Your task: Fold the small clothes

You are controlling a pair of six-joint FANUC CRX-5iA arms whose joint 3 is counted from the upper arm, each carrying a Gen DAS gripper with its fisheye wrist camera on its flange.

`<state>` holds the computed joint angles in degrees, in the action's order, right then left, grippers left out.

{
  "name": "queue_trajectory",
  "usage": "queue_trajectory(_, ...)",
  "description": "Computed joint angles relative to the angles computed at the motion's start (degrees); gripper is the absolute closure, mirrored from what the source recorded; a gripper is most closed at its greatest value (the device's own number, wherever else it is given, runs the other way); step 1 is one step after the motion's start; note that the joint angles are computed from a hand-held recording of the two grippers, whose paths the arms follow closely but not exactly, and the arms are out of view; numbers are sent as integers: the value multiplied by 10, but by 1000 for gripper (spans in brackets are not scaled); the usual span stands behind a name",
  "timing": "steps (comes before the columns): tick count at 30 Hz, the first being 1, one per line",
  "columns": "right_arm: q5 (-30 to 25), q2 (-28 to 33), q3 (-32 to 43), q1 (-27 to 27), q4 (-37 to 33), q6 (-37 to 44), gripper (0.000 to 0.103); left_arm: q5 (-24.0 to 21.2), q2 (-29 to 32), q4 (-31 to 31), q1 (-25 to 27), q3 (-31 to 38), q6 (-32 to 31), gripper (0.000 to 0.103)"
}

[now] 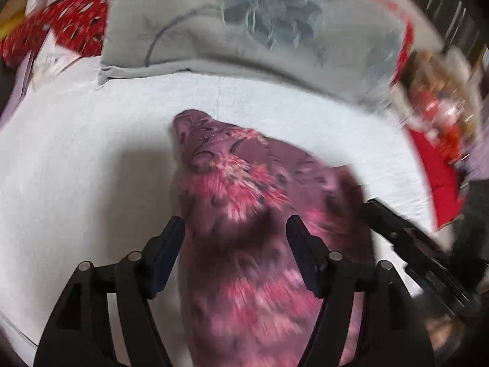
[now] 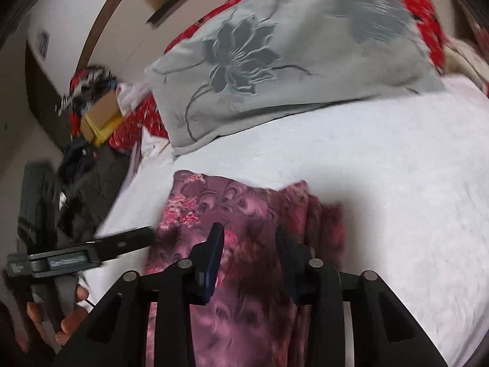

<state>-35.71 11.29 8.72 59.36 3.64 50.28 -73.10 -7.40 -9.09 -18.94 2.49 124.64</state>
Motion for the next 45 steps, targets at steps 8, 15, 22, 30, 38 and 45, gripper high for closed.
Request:
queue_trajectory(8,-67,50,50,-25,-24,14,90,30,-11,106,92,-58,-51,17)
queue_trajectory(15,-81,-31,4,-26,-152,211,76,10,-97,69,53,-112,-23,16)
queue_trajectory(22,-148,-25,3,14,-47,112,72,-22,-107,64,41,-114,7,15)
queue_trajectory(30,-176,-64,-66,36,-64,126,53,-61,-84,14,-46,-122,60,13)
queue_trajectory(38,-174,-104,-115,74,2,65,53,-83,-76,-27,-78,-106,91,12)
queue_trajectory(45,-166,-122,-143,82,18,37,53,-74,-83,-16,-64,-118,84,12)
